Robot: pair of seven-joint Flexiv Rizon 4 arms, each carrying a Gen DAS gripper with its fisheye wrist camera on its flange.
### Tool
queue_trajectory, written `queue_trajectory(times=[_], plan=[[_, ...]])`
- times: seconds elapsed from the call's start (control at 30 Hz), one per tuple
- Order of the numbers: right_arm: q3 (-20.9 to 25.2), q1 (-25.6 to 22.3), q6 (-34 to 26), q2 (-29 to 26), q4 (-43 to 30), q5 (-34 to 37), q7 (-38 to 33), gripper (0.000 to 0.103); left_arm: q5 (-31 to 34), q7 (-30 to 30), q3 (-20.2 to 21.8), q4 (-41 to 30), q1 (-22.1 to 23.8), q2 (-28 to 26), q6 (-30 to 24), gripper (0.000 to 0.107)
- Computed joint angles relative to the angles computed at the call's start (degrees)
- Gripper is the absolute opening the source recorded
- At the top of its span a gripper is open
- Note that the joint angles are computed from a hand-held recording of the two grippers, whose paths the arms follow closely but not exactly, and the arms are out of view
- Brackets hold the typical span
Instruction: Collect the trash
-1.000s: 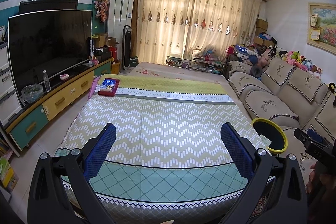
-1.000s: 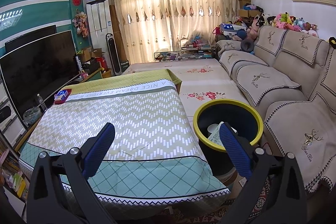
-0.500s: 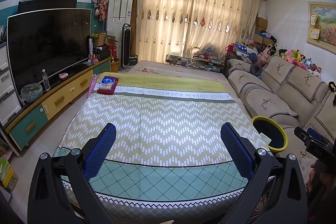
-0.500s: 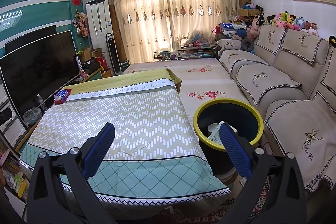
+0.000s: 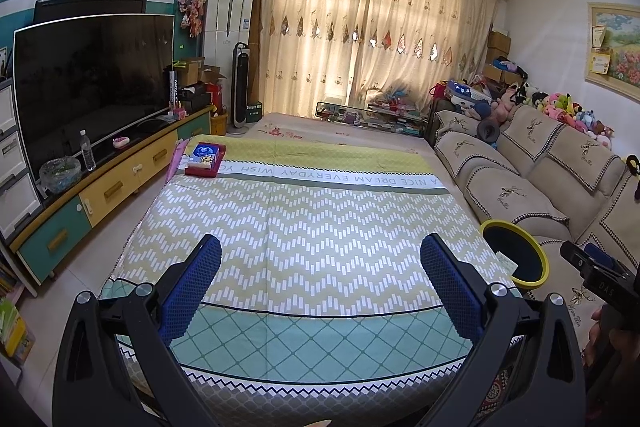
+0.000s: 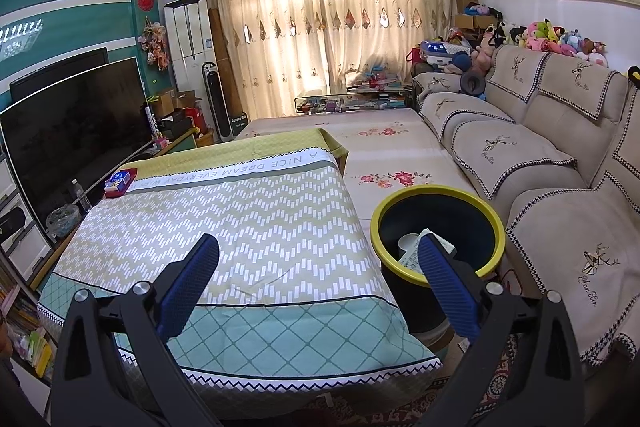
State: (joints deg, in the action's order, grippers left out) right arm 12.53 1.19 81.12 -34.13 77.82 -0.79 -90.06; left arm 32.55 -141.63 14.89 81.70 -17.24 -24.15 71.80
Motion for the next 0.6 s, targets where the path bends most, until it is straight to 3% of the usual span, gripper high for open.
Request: queue_trajectory(times=[0.6], plan=[[-0.09, 0.06, -0.15, 0.0, -0.1, 0.11, -0.03, 0.095, -2.41, 1.67, -1.1, 0.67, 1.33, -0.36, 1.12, 0.098]])
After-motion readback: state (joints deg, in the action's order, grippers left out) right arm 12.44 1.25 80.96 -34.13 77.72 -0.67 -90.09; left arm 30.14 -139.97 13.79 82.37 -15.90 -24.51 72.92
